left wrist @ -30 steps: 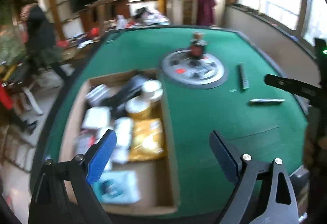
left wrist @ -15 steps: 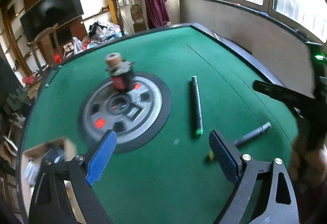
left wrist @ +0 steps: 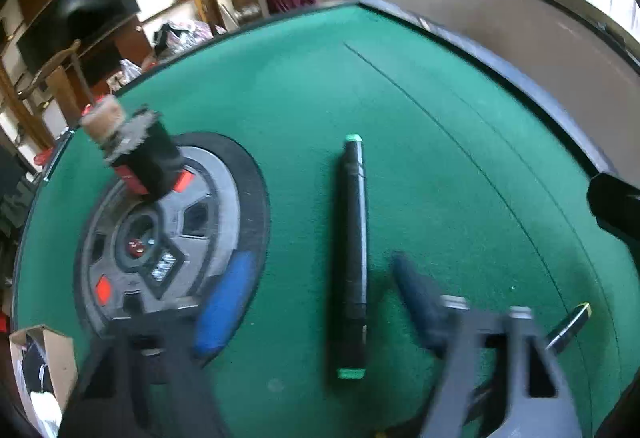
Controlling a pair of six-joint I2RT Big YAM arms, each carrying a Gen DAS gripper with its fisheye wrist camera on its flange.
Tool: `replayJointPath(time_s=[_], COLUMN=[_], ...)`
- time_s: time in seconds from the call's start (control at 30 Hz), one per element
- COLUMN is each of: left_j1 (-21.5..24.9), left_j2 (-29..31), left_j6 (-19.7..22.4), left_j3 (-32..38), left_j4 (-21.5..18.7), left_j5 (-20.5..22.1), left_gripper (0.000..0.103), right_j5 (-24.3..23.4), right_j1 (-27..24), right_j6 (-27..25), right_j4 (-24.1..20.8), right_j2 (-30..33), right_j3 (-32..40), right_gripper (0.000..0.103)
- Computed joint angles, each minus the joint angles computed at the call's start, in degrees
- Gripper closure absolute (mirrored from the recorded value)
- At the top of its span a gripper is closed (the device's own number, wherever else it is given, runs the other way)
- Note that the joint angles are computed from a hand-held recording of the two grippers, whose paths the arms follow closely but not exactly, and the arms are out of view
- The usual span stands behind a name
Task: Organize objects
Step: 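Grasp the black green-capped marker with the left gripper, then grasp the black yellow-capped marker with the right gripper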
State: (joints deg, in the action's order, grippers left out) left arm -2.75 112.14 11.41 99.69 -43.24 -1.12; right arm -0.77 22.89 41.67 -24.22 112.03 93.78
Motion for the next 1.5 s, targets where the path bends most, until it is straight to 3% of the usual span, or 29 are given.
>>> replayJointPath(time_s=[0.03, 0.07, 0.1, 0.3, 0.57, 0.73, 0.87, 0.97, 1.03, 1.13, 1.3, 1.37, 1.5], left_j1=[0.0, -0.2, -0.3, 1.0, 7.2, 11.6, 13.7, 15.0, 15.6, 16.4, 17.1, 17.1, 16.2], left_j2=[0.0, 0.2, 0.2, -2.9, -14.7, -21.7, -25.0, -25.4, -25.7, -25.9, -26.1, -25.9, -25.2], left_j6=[-0.2, 0.0, 0.3, 0.9, 0.0, -1.3, -1.4, -1.9, -1.8, -1.5, -2.3, -2.7, -2.6], left_j3=[-0.1, 0.4, 0.4, -3.9, -18.1, -26.2, -31.1, -32.6, -33.1, -33.5, -33.8, -33.6, -32.6], left_j4=[0.3, -0.6, -0.8, 0.1, 1.7, 1.2, 2.9, 3.3, 3.5, 4.0, 4.5, 4.4, 3.8], left_j5=[0.6, 0.4, 0.6, 2.4, 5.6, 8.7, 9.8, 10.6, 11.7, 13.1, 15.0, 15.1, 13.0], left_gripper=[0.069, 0.086, 0.089, 0.089, 0.089, 0.089, 0.089, 0.088, 0.088, 0.088, 0.088, 0.088, 0.085], right_j5=[-0.2, 0.0, 0.1, 1.1, 0.0, -4.9, -8.2, -10.0, -8.3, -11.8, -15.5, -12.0, 3.2], right_j1=[0.0, 0.0, -0.1, 0.0, -0.2, 0.1, 1.3, 2.5, 3.4, 4.8, 8.3, 9.4, 11.3], right_j6=[0.2, 0.2, 0.1, -0.7, -1.5, -3.3, -7.9, -11.5, -13.4, -15.9, -25.8, -27.2, -25.5], right_j4=[-0.2, -0.5, -1.0, -2.3, -3.5, -1.6, -1.9, -5.4, -7.9, -11.3, -24.5, -26.6, -27.1], right_j2=[0.1, 0.2, 0.3, 1.0, 1.8, 2.5, 3.5, 4.7, 4.4, 3.1, 4.2, 4.3, 4.6], right_j3=[0.1, 0.3, 0.5, 1.4, 2.2, 2.5, 3.8, 5.8, 6.2, 5.3, 9.9, 10.7, 11.9], right_gripper=[0.011, 0.011, 0.011, 0.011, 0.011, 0.011, 0.011, 0.011, 0.010, 0.009, 0.009, 0.010, 0.010])
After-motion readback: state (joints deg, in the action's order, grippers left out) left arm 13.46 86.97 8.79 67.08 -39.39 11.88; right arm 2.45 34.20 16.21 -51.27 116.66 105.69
